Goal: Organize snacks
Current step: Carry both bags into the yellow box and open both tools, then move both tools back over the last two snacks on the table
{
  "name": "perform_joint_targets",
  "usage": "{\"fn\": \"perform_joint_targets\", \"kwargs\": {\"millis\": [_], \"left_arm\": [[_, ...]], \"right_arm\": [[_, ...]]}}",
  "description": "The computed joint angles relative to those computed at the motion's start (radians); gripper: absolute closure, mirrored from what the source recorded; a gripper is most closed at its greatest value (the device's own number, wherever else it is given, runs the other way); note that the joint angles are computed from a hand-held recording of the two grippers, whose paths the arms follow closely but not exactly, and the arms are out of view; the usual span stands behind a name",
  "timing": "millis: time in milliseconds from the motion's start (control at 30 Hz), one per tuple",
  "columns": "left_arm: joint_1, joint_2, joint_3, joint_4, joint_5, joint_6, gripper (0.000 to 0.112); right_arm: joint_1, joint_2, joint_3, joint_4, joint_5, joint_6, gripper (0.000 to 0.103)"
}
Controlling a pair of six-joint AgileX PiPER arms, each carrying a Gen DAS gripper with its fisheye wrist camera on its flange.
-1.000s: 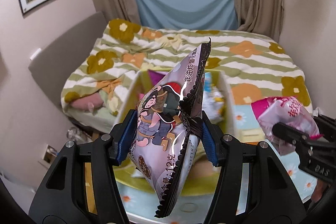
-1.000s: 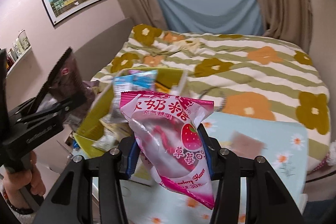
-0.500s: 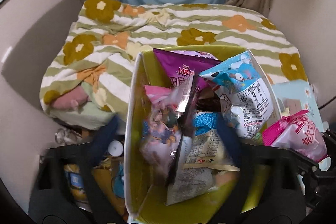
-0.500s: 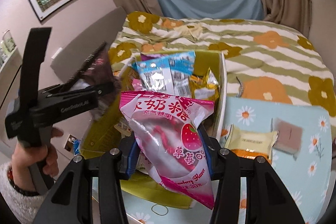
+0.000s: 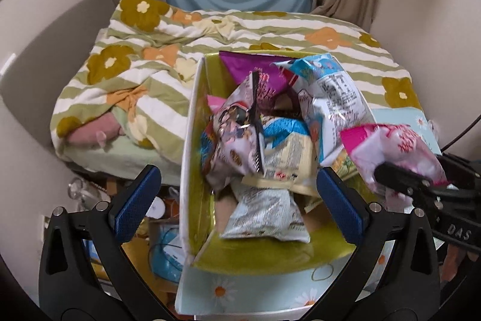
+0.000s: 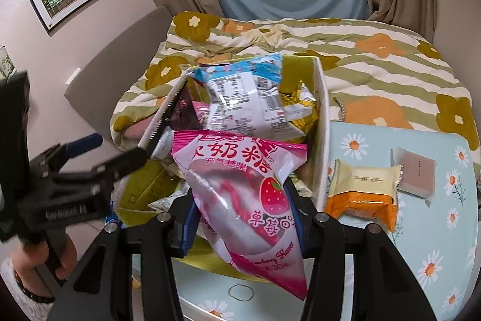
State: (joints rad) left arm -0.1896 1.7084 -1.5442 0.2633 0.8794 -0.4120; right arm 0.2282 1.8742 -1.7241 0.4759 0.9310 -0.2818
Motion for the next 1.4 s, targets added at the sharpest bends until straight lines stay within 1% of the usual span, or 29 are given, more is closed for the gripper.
{"fn": "perform_joint_targets", "kwargs": {"millis": [33,100,133,167,200,233,400,500,800,867,933,1067,1167,1267,1367,1400], "left_arm": [[0.0,-0.008,0.009,0.004,0.0,-0.006,0.009],[0.003,-0.032,0.048,0.013,-0.016,-0.023,0.009],[0.003,-0.042,0.06,0.015,-0.02,-0.027,0.009],[0.003,-0.058,0.087,0.022,-0.035,-0.037,0.009],[0.003,-0.067,0.102,0.023,-0.041,-0.042,0.009],[0.005,-0.073,0.113,0.022,-0.042,-0.043,0.009],[-0.002,-0.103,0.156,0.031,-0.049,-0.054,0.009],[-0.01,-0.118,0.156,0.042,-0.045,-0.061,0.009],[-0.046,-0.14,0.112,0.023,-0.025,-0.054,0.009],[-0.06,-0.139,0.094,0.018,-0.017,-0.052,0.009],[-0.079,-0.131,0.072,0.022,-0.006,-0.054,0.009],[-0.138,-0.113,0.022,0.04,0.013,-0.068,0.009],[-0.184,-0.094,-0.013,0.061,0.023,-0.089,0.009],[-0.242,-0.051,-0.078,0.092,0.047,-0.133,0.009],[-0.307,0.035,-0.196,0.116,0.093,-0.175,0.009],[-0.325,0.069,-0.244,0.113,0.112,-0.177,0.009]], "right_arm": [[0.008,0.0,-0.002,-0.011,-0.003,0.013,0.056],[0.025,0.019,-0.02,-0.042,0.003,0.045,0.048],[0.034,0.019,-0.011,-0.057,-0.014,0.06,0.035],[0.034,0.014,0.007,-0.053,-0.034,0.057,0.016],[0.029,0.002,0.044,-0.028,-0.073,0.038,0.007],[0.025,-0.003,0.061,-0.011,-0.088,0.028,0.0],[0.021,-0.05,0.146,-0.01,-0.147,0.014,0.0],[0.02,-0.079,0.174,-0.013,-0.164,0.018,0.0],[-0.008,-0.156,0.19,-0.041,-0.145,0.045,0.0],[-0.027,-0.169,0.183,-0.045,-0.12,0.048,0.0],[-0.055,-0.181,0.178,-0.027,-0.09,0.025,0.0],[-0.111,-0.234,0.206,-0.031,-0.088,0.0,0.0],[-0.174,-0.26,0.207,-0.009,-0.067,-0.034,0.0],[-0.255,-0.271,0.194,0.02,-0.043,-0.082,0.0],[-0.325,-0.268,0.183,0.054,-0.037,-0.136,0.0],[-0.36,-0.254,0.16,0.076,-0.014,-0.171,0.0]]}}
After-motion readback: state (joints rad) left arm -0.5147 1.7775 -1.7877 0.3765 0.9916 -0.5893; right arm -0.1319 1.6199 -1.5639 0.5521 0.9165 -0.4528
